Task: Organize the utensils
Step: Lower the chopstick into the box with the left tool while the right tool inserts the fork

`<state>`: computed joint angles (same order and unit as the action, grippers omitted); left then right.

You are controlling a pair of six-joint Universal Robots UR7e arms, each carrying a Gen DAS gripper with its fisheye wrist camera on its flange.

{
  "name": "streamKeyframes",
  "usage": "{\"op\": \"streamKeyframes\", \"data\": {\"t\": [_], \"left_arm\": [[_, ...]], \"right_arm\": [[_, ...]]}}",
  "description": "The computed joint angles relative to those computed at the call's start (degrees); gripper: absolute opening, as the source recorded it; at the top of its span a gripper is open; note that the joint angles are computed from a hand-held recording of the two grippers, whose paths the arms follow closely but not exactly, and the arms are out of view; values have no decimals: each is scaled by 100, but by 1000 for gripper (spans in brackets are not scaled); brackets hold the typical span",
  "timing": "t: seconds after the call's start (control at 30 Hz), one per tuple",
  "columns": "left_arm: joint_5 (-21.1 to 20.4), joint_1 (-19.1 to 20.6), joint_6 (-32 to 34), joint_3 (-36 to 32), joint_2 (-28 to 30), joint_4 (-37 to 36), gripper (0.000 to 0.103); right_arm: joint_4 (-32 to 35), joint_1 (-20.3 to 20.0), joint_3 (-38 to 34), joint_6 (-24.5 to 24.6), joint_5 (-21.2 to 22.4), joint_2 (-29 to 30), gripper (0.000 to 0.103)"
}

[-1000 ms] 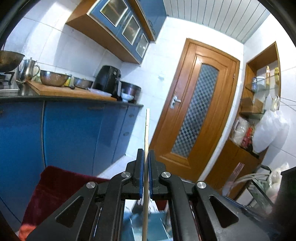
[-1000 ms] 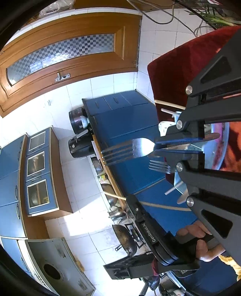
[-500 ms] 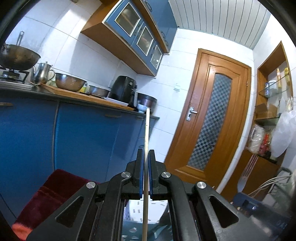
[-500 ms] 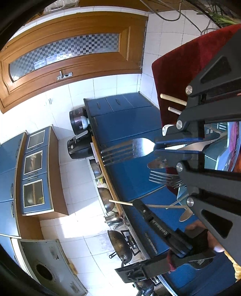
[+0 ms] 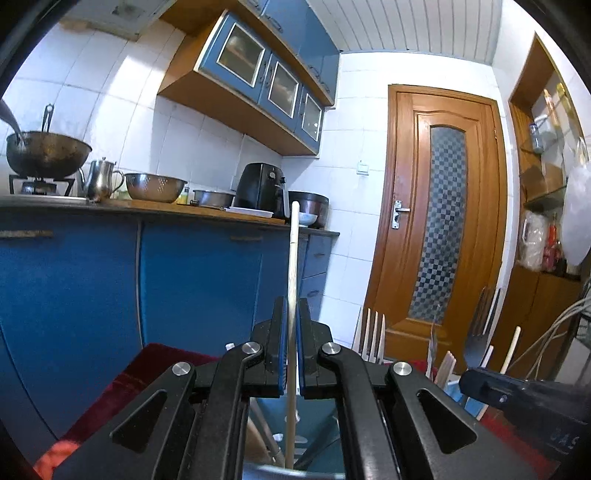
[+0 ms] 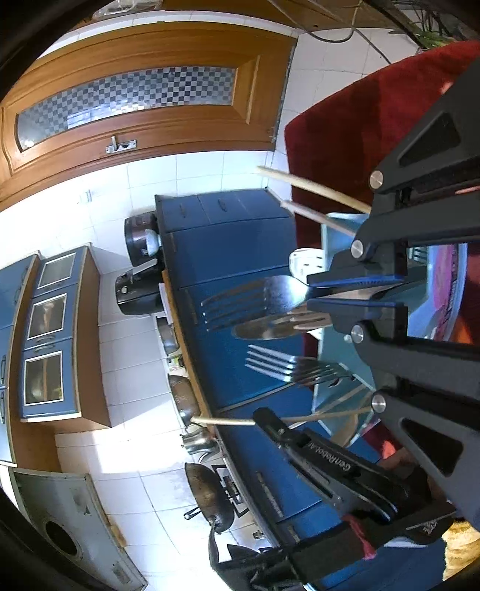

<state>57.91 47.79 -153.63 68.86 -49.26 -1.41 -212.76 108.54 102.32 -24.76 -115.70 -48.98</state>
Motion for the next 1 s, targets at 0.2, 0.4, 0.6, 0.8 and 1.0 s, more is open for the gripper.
{"op": "streamKeyframes", "data": {"t": [0.2, 0.4, 0.6, 0.8, 1.0], "left_arm": [[-83, -73, 88, 184, -128, 70, 2], [-171, -140, 128, 224, -172, 356, 2], [-159, -120, -503, -92, -18, 1134, 2], [-107, -152, -637, -153, -38, 1445, 5], [-156, -253, -762, -47, -173, 1671, 21]], "right_arm": [[76, -65, 94, 145, -58, -6, 8], [182, -116, 151, 313, -86, -47, 9], [158, -91, 244, 452, -33, -137, 22], [-9, 5, 358, 368, -60, -211, 27], [-147, 118, 484, 415, -99, -281, 28]]}}
